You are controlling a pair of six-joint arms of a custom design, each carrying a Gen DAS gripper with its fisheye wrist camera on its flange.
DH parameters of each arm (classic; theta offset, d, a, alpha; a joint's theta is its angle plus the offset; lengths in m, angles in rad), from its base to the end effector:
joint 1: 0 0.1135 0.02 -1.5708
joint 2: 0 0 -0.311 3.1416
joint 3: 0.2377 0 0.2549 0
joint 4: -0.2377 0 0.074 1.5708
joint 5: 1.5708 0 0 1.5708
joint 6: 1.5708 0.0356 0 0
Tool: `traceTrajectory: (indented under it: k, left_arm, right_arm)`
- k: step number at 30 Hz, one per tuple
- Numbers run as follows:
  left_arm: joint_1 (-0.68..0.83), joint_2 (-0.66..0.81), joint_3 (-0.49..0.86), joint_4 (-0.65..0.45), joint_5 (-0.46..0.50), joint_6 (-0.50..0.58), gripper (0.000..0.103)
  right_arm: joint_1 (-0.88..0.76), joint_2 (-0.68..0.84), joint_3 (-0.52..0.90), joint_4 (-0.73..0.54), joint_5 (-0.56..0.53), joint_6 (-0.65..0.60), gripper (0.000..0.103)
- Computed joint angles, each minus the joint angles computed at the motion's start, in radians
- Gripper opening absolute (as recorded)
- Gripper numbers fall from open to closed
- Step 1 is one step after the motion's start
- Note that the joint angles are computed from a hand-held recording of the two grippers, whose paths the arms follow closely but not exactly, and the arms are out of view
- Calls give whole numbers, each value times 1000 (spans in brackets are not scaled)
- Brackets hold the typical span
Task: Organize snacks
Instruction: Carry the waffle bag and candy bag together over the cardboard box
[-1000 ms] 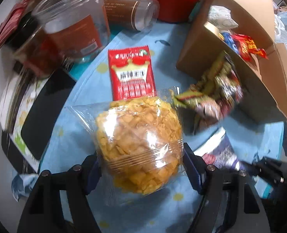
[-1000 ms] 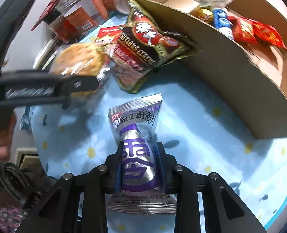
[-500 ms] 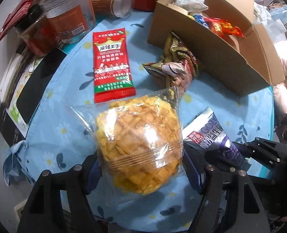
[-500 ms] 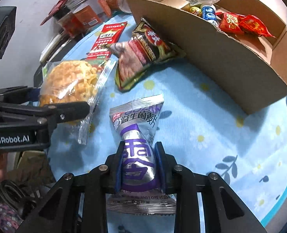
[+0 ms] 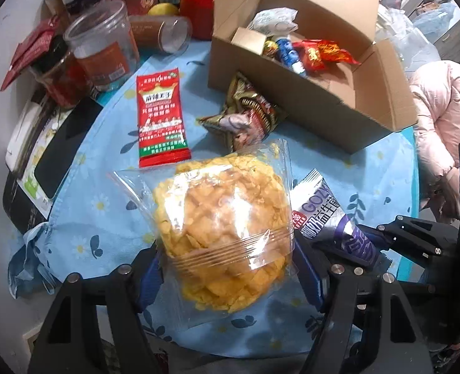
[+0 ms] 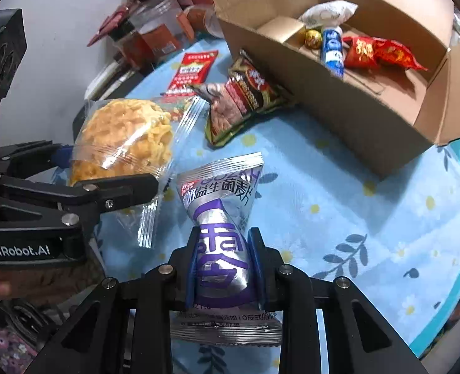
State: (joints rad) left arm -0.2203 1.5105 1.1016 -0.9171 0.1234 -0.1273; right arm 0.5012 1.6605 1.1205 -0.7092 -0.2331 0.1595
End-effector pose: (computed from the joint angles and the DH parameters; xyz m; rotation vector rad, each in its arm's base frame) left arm 0.2712 -0.0652 0.2744 0.1575 2.9082 -0.2392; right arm 0.2816 0.1636 0.2443 -0.5428 2.8249 0.4698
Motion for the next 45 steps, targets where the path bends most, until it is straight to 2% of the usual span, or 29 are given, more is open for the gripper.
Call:
traceTrajectory:
  k: [12, 19, 29, 45]
  left_arm:
    - [-26, -7, 136, -56, 3, 9, 73]
    - [-32, 39, 244, -66, 18, 17, 73]
    - [-35, 164, 438, -69, 43, 48, 73]
    - [-42, 445, 867, -119, 66, 107, 73]
  right_arm:
    - [-59, -73, 90, -81, 19, -27, 29]
    - [-102, -57, 174, -113, 33, -42, 29]
    - [-172, 10, 314, -135, 52, -72, 29]
    - [-280, 211, 631, -181, 84, -130, 29]
